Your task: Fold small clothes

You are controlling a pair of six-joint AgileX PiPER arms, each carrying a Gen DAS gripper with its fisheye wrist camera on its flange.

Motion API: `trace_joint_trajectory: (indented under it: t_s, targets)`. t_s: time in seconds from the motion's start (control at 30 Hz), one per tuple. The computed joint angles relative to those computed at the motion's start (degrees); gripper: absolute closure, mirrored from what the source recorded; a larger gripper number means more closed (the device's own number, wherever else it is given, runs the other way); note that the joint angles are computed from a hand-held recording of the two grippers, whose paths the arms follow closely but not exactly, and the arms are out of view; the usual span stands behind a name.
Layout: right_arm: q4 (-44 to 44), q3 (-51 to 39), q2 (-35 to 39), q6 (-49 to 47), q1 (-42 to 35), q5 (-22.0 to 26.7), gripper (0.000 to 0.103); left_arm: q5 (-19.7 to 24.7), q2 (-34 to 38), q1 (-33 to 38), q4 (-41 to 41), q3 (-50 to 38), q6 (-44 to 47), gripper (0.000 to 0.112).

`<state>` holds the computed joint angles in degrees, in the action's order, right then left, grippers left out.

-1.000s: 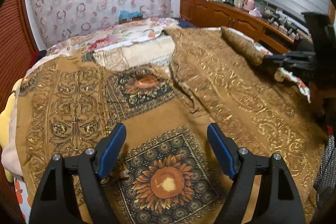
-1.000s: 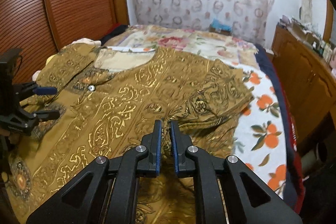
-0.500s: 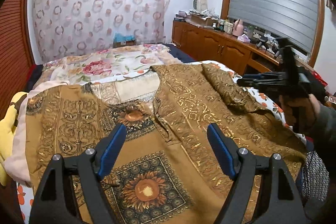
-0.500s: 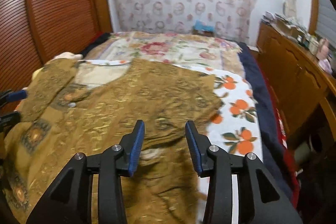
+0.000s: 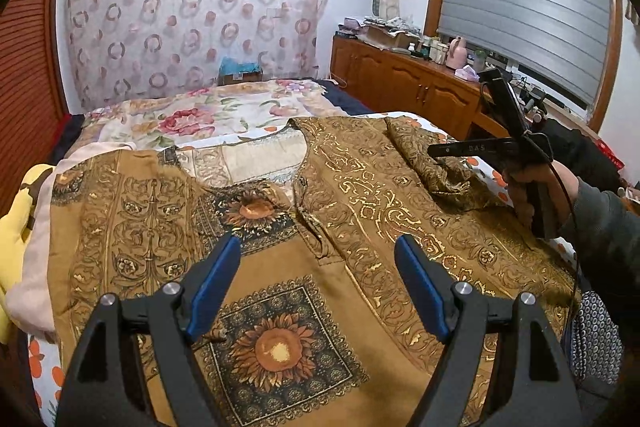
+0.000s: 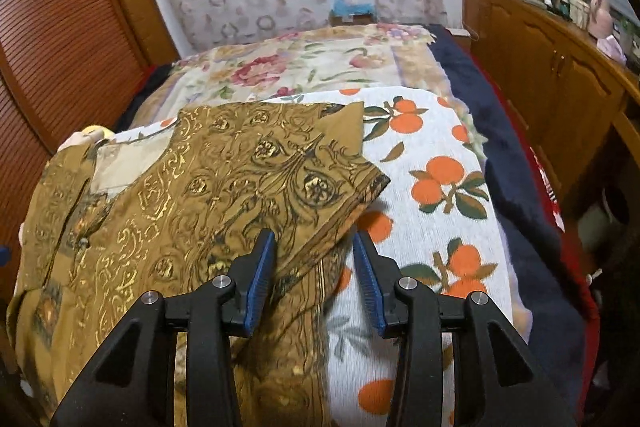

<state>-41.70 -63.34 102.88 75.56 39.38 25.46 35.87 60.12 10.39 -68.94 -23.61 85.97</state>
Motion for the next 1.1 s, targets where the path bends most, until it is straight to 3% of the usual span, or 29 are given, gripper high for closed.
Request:
trace_joint_trajectory:
  t_s: [0.1, 0.23, 0.43, 0.63, 0.7, 0.77, 0.87, 1.1]
  targets:
    - [-2.55, -3.68, 1.74, 0.28, 1.70, 5.65, 0.071, 0.42, 0.16, 0.85, -0.40, 0.19, 0.86, 0.032]
    - [-4.11, -6.72, 2.28, -2.03, 3.19, 8.01, 0.093, 0.47, 0.97, 1.79, -0.74, 0.36, 2.00, 0.032]
    - [-1.09, -11.85, 3.37, -9.40, 3.97, 5.48, 0.099, 1.08, 1.75, 3.56, -1.63, 1.01, 3.98, 0.032]
    - [5.62, -20.90, 6.89, -19.29, 6.27, 4.33, 0.096, 2.38, 2.07, 6.17, -1.63, 0.88, 5.07, 0.032]
    - [8.29, -24.81, 8.62, -22.73, 7.01, 5.84, 0.081, 3.13, 1.87, 7.51, -1.50, 0.88, 5.59, 0.032]
    - [8.06, -26.50, 9.49, -23.48, 7.66, 7.00, 0.077, 4.21, 2.43, 9.30, -0.98, 0.11, 6.18, 0.032]
    - [5.42, -26.07, 9.78, -21.63, 8.23, 8.45, 0.071, 4.60, 3.54, 11.51, -0.53, -1.01, 7.31, 0.032]
    - [3.43, -18.27, 8.58, -19.15, 5.72, 6.63, 0.070, 3.83, 10.84, 16.87, 0.16, -6.65, 10.06, 0.032]
